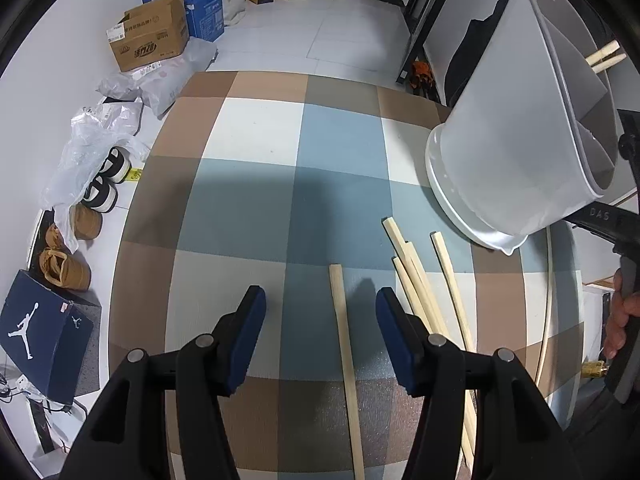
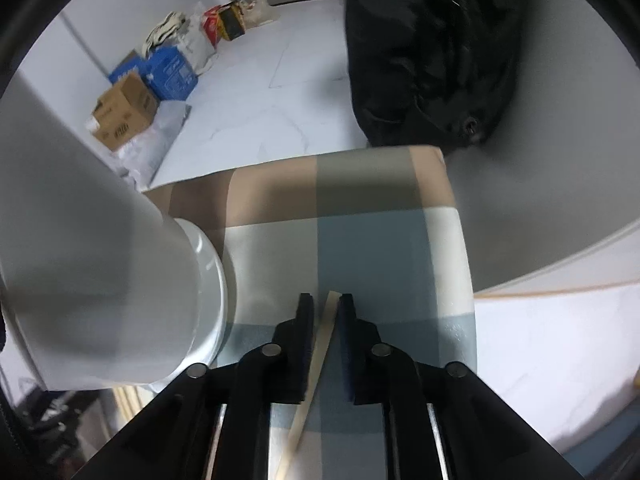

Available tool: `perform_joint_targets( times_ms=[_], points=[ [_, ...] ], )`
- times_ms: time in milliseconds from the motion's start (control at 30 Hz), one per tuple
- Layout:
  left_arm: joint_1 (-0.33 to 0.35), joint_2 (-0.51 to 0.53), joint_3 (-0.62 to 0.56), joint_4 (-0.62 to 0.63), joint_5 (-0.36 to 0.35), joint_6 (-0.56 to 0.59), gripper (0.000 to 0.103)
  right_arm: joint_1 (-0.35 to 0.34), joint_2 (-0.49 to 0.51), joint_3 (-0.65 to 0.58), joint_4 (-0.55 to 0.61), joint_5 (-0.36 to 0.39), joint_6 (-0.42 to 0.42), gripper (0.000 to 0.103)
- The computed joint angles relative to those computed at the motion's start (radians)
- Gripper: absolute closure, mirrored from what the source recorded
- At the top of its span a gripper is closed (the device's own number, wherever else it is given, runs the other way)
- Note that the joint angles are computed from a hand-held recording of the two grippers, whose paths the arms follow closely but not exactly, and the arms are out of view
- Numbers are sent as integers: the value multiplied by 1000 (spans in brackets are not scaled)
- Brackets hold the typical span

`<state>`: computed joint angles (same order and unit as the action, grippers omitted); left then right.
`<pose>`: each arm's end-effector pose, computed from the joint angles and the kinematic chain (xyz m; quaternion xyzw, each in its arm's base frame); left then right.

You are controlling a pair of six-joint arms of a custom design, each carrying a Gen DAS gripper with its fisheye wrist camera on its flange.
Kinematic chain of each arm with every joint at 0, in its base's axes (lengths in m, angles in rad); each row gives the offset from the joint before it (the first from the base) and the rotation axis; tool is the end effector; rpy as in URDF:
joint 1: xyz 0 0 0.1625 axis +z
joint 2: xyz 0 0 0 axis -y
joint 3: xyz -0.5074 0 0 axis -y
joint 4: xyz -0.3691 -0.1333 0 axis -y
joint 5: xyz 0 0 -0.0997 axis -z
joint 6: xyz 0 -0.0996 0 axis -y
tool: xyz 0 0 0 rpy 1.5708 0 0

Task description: Organize utensils

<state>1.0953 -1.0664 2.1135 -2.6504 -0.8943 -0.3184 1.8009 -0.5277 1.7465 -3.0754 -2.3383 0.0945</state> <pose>-0.0696 -0.5625 0.2127 0.0686 0.9407 -0.1424 0.3001 0.2179 -0.6489 0.0309 0.0090 -0.9193 0.1902 0.3444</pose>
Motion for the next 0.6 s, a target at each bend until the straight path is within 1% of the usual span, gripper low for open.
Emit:
perform_joint_targets(
  times_ms=[33, 133, 167, 200, 233, 267, 333, 467, 600],
  points=[
    [2, -2, -1, 0, -6, 0, 51, 4, 11, -5, -13, -12, -14, 82],
    [1, -2, 1, 3, -1, 5, 51, 22, 47, -8, -82, -78, -74, 81],
    [0, -2, 4, -1, 2, 9, 51, 24, 57, -8, -108, -87, -95, 82],
    [0, -2, 5, -4, 4, 13, 51, 25, 61, -2, -134, -90, -107, 84],
    [0, 0, 5, -4, 8, 16, 51, 25, 66, 5, -166, -98, -119, 92],
    [-2, 2, 6, -2, 15, 19, 51, 23, 66, 12, -185, -103, -127, 94],
    [-5, 4, 7, -3, 23, 23, 51, 15, 54, 37, -219, -76, -122, 97],
    [-22, 15, 17, -2, 67, 30, 51, 8, 27, 89, -248, -39, -103, 97],
    [-39, 33, 36, -27, 121, 74, 51, -2, -19, 152, -299, 40, -61, 97]
  ],
)
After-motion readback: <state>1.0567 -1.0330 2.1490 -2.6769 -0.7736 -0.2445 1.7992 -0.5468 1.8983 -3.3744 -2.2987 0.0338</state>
